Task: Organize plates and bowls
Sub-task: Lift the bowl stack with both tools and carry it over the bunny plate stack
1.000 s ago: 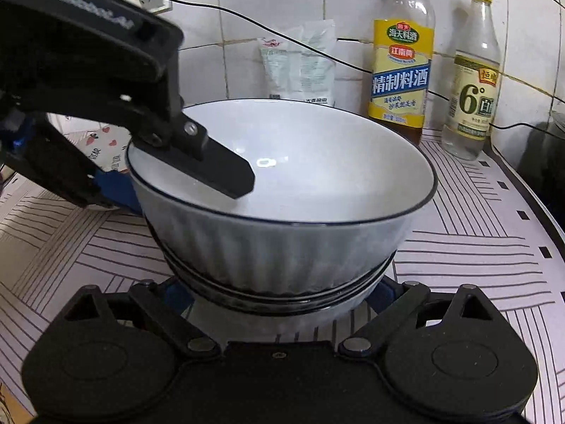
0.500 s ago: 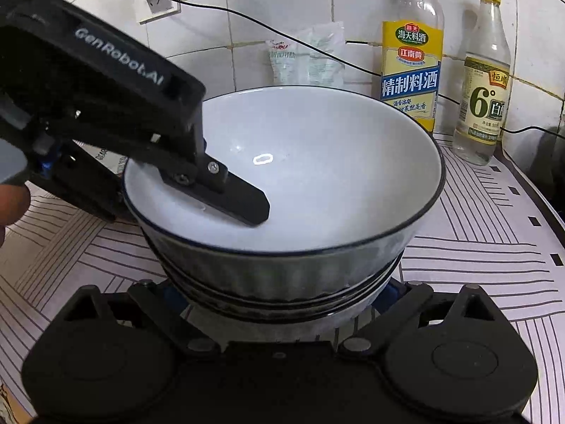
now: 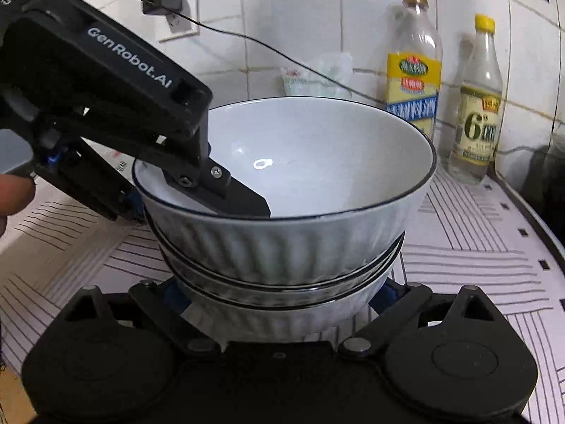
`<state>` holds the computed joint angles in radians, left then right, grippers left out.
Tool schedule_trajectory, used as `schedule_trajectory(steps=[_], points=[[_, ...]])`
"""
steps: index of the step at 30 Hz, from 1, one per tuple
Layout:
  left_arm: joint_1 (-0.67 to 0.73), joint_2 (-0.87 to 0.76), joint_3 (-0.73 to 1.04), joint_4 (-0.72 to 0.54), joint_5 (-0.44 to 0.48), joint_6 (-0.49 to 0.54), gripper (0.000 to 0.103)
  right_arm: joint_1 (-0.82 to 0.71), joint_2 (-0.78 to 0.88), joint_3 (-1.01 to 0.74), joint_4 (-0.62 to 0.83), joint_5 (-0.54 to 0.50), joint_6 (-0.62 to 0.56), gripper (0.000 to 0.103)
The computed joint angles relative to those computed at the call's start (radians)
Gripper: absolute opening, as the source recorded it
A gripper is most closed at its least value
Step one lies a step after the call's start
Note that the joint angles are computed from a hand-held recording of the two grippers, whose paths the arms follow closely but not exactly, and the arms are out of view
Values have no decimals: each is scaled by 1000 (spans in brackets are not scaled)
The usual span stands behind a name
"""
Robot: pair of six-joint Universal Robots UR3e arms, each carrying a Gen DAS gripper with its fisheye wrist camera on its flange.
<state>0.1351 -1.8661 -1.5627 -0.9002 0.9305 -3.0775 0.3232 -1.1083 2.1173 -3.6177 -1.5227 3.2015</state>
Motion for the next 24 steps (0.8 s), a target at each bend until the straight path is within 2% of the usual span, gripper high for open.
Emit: schedule_trajectory(steps=[5, 11, 17, 24], points=[[60, 99, -27, -88, -23, 61, 42, 47, -52, -13, 35, -28, 0, 99], [132, 208, -58, -134, -16, 83, 42, 101, -82, -111, 140, -37, 0, 99], [206, 220, 27, -225, -4, 111, 42, 126, -26, -306, 261, -2, -16, 99], [241, 158, 118, -195, 61, 71, 42, 112, 147, -598, 342, 109, -43, 99]])
